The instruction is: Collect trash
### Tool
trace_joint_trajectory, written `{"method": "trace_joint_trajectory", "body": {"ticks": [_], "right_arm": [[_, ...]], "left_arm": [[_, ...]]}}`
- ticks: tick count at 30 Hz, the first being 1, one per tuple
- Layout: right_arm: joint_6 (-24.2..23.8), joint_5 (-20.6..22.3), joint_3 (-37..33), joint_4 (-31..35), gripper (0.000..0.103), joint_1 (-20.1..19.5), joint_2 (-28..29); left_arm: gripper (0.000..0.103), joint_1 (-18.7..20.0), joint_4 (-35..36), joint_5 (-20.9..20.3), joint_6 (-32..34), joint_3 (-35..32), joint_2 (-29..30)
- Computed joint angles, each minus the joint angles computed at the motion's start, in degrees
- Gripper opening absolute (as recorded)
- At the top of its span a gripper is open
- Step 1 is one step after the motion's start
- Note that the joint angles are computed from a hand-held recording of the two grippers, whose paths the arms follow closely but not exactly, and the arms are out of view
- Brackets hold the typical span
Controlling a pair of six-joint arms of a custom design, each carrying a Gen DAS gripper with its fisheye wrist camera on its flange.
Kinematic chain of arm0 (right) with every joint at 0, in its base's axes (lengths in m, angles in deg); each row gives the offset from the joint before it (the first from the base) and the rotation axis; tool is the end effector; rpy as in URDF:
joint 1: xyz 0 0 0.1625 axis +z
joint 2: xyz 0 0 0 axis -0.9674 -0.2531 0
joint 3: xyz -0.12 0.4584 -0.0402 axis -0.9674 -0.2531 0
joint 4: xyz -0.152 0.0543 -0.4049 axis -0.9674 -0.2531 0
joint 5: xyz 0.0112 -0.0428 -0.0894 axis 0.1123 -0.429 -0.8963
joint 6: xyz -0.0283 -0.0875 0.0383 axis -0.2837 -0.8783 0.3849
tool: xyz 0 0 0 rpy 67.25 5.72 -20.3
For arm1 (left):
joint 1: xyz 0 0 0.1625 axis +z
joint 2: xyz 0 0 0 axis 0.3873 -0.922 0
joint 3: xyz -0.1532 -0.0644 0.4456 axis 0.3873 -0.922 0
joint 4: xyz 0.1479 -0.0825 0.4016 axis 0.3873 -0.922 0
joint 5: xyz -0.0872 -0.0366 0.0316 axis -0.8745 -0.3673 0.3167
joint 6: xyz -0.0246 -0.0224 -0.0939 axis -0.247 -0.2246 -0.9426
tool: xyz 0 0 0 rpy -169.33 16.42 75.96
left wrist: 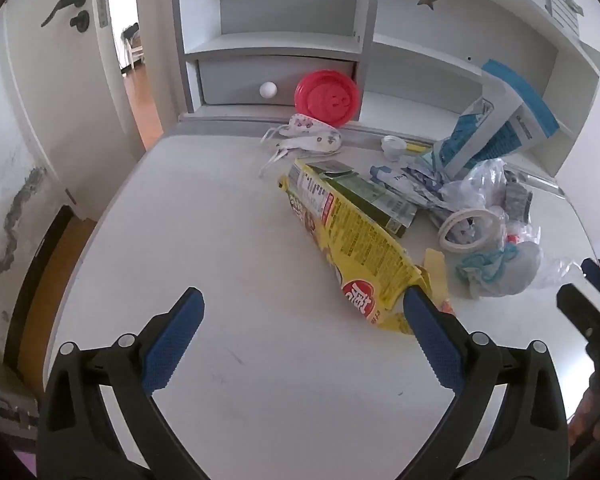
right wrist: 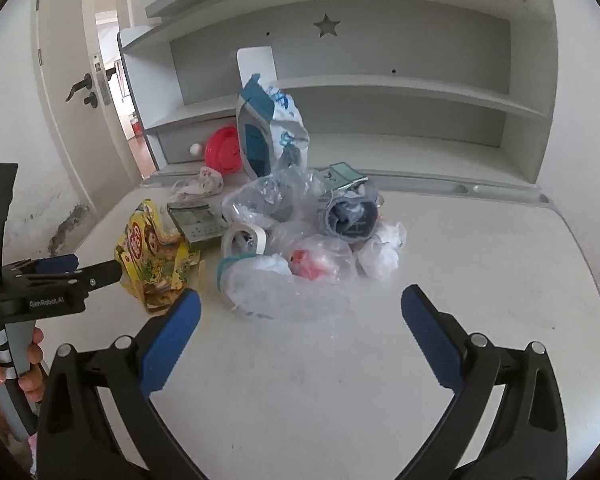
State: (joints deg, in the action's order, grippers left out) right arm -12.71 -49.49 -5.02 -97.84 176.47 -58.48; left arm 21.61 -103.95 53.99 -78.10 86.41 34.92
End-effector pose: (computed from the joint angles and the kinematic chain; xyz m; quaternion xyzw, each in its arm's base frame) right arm 0.2566 -0.7871 0.4505 0.2791 -0.8688 0.3409 0.2258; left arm -0.4815 -0.7793 0.2658 0.0474 0.8630 -0.3435 0.3674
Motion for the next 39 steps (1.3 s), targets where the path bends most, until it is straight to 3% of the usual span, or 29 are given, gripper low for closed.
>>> {"method": "trace_joint_trajectory", "body": {"ticks": [18,39], "right_arm": [[2.4,2.2,0.6,2.1,0.097,-0.9,-1.1],[2.6,1.5,0.2,3.0,0.097,-0.8,-0.7]], "left_arm": [[0.097,-1.2,-1.5,0.3,1.1,0.5,-0.4],[0.097,-0.9,-0.3,0.0,-0.1,0.8,-0.9]]}}
